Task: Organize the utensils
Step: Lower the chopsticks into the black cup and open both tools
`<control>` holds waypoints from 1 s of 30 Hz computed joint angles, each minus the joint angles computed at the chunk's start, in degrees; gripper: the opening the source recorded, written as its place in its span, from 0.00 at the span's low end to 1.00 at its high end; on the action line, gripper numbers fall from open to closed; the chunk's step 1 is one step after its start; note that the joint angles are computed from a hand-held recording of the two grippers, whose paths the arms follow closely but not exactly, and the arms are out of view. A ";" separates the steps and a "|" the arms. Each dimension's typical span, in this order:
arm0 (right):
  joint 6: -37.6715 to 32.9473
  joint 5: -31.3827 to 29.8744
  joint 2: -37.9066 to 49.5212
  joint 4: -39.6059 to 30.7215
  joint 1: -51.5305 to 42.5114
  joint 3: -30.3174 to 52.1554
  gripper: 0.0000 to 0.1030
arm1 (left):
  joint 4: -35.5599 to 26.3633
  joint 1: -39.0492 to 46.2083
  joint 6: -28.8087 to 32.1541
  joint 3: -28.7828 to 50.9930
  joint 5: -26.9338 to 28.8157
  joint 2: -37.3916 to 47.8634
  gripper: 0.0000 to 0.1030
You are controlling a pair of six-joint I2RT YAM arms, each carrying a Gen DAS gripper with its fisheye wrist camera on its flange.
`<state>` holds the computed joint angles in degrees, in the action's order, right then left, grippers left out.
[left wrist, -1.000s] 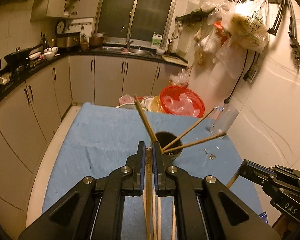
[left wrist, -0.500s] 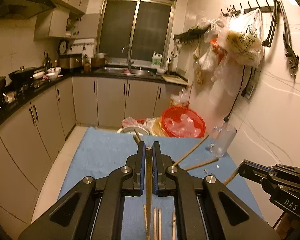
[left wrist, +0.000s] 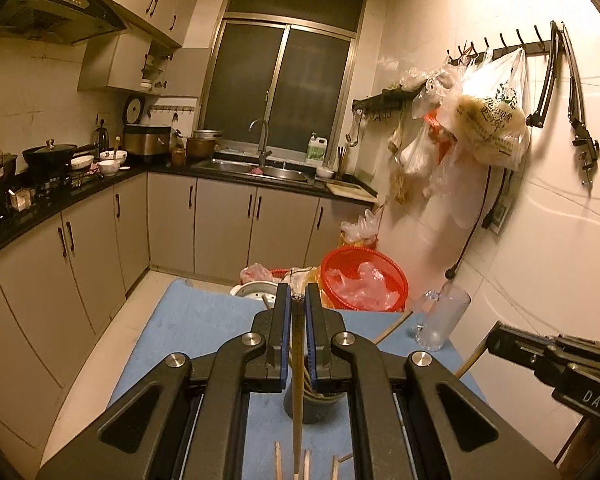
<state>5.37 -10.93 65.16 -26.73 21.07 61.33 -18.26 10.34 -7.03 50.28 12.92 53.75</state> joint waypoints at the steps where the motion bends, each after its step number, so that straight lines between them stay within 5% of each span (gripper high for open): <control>1: -0.04 0.31 0.25 -0.13 0.13 0.69 0.06 | 0.40 -0.40 -0.13 0.23 -0.50 0.33 0.06; 30: -0.06 2.51 7.11 2.04 -0.15 12.24 0.06 | 10.82 -3.95 -4.18 7.91 -3.30 9.88 0.06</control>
<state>5.31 -8.42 72.27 -24.69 20.91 73.58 -7.44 6.38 -11.20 58.19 9.62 63.62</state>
